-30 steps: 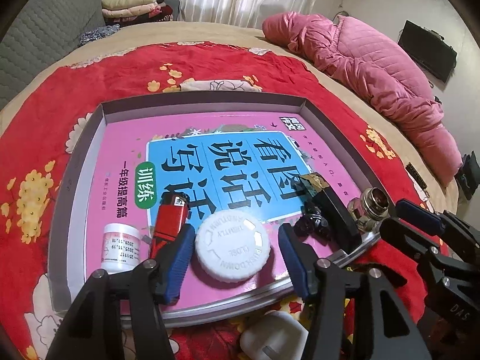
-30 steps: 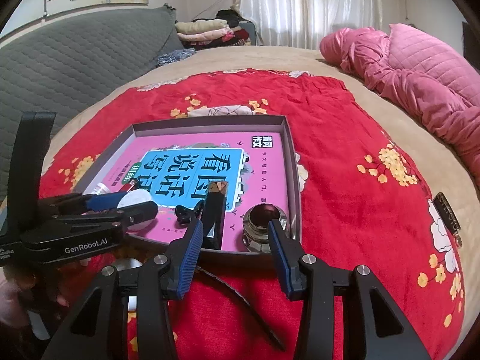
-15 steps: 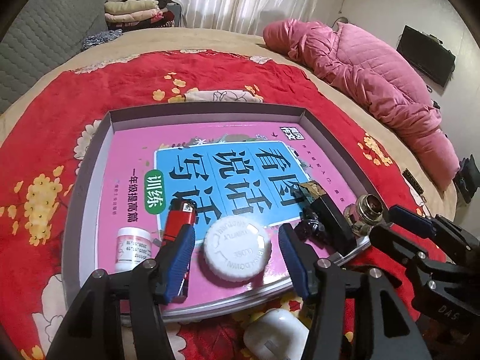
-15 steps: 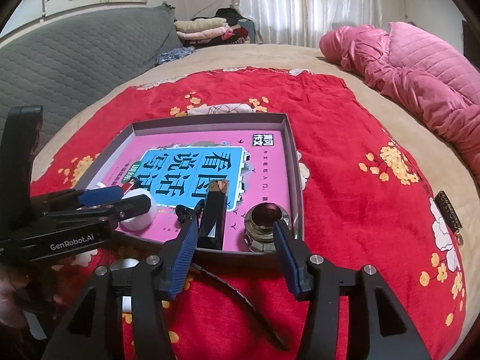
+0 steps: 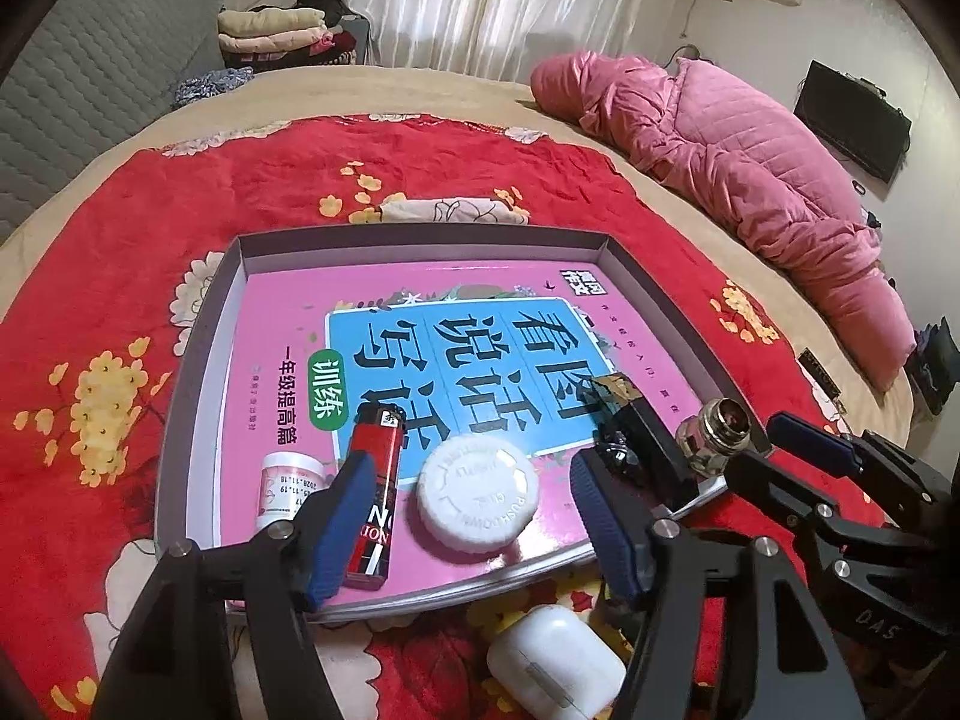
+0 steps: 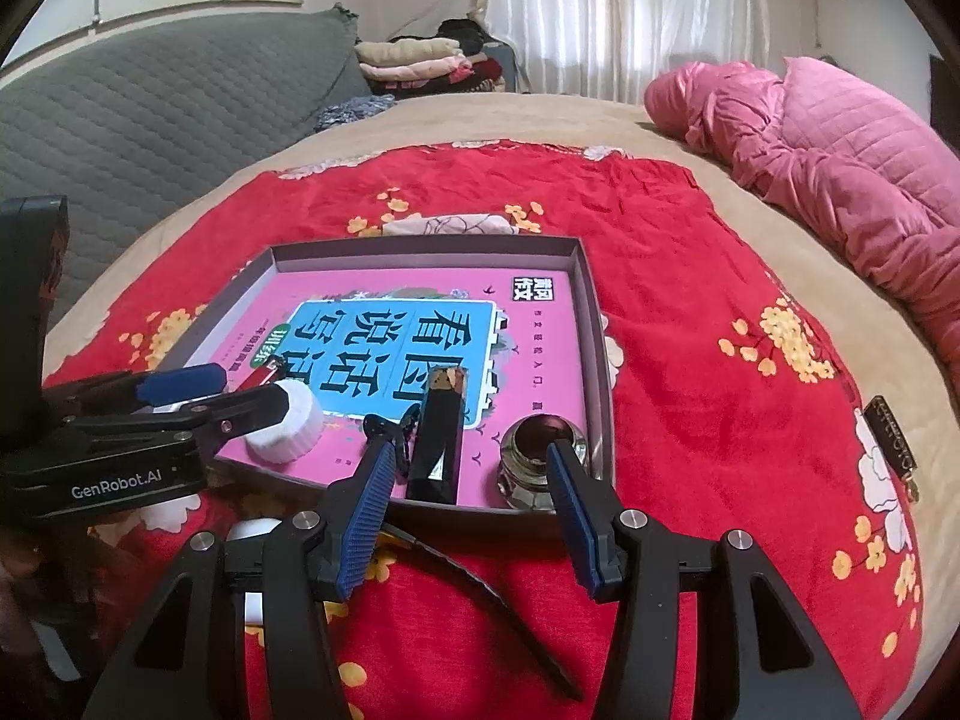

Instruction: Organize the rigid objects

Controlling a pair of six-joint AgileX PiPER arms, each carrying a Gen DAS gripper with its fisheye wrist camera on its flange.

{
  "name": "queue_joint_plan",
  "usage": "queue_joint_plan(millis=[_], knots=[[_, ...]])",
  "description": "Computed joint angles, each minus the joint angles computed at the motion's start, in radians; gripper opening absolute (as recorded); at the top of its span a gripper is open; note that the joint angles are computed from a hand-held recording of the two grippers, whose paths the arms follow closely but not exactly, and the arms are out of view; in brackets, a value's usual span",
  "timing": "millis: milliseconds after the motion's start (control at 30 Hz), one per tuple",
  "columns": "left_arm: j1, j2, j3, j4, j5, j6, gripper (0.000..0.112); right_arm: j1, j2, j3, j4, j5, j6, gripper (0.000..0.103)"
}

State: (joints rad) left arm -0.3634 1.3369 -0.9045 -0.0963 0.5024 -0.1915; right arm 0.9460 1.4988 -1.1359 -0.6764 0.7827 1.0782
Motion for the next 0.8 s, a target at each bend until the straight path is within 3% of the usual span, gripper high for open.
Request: queue_joint_plan(millis=[333,467,800], knots=[[0.013,-0.053,0.002,0.006,0.026,-0.011,0.067,0.037,-0.006,-0.031,-0.028,0.064,0.014,0.055],[0.02,-0.08,0.001,0.021,0.044,-0.028,0.067,0.052,-0.018,-0.038,-0.04,0.079,0.027,0.075],[-0.023,-0.141,0.004,0.116,0.099,-0.125,0.067,0.085,-0.055,-0.052,-0.04,0.12,0.027,0.075]])
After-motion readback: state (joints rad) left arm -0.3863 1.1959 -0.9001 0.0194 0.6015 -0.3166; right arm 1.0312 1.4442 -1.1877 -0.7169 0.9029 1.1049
